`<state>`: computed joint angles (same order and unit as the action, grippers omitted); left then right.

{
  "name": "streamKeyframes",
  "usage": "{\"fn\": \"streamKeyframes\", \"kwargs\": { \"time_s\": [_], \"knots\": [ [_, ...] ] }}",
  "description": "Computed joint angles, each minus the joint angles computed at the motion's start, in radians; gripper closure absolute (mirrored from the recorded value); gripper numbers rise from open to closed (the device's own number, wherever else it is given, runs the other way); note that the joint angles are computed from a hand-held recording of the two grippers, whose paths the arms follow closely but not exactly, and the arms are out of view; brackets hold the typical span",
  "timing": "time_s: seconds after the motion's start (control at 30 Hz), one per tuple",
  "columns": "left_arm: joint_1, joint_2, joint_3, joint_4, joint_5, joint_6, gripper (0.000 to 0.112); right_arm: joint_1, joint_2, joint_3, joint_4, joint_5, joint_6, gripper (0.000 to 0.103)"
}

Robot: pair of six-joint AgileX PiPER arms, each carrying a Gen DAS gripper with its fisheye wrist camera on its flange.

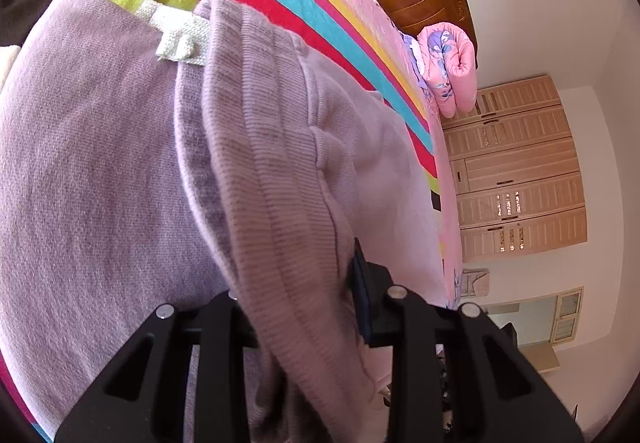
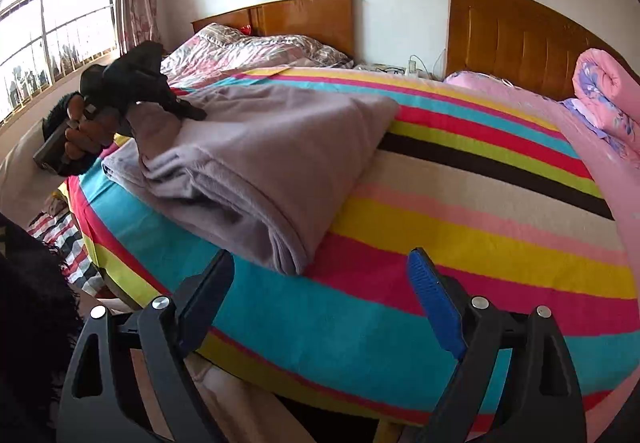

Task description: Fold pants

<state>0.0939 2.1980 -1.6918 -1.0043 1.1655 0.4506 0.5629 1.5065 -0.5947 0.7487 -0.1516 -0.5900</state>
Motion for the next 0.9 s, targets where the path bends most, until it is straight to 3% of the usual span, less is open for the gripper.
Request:
{"fn": "streamKeyframes", "kwargs": {
  "time_s": [0.07, 0.17, 0.23, 0.33, 0.43, 0.57, 0.67, 0.77, 0.83, 0.9],
  "knots": [
    [-0.01, -0.019, 0.004, 0.018, -0.017, -0.017, 0.084, 0.028, 0.04, -0.004, 0.035, -0.058, 0.028, 0.018],
    [-0.045, -0.075, 0.023, 0.046, -0.071, -0.033, 0.088, 0.047, 0.124, -0.059, -0.036, -0.103, 0.125, 0.018],
    [-0.072, -0.125, -0.001, 0.069, -0.079, -0.049, 0.089, 0.079, 0.184, -0.11, 0.086, -0.15, 0.003, 0.018],
    [-0.101, -0.206, -0.082, 0.102, -0.066, -0.075, 0.091, 0.115, 0.26, -0.206, 0.385, -0.184, -0.288, 0.018],
    [-0.056, -0.303, -0.099, 0.121, -0.042, -0.039, 0.092, 0.164, 0.3, -0.242, 0.591, -0.242, -0.521, 0.019],
    [0.095, -0.347, 0.079, 0.124, -0.012, 0.031, 0.092, 0.175, 0.305, -0.225, 0.563, -0.271, -0.453, 0.017],
    [0.167, -0.256, 0.243, 0.118, -0.091, 0.11, 0.091, 0.14, 0.318, -0.213, 0.46, -0.217, -0.3, 0.017],
    [0.255, -0.184, 0.348, -0.101, -0.072, 0.312, 0.089, 0.127, 0.3, -0.204, 0.475, -0.189, -0.318, 0.017],
    [0.264, -0.203, 0.387, -0.136, -0.09, 0.354, 0.089, 0.125, 0.297, -0.207, 0.501, -0.18, -0.339, 0.017],
    [0.264, -0.194, 0.386, -0.148, -0.094, 0.353, 0.086, 0.1, 0.295, -0.2, 0.425, -0.151, -0.257, 0.016]
  ]
}}
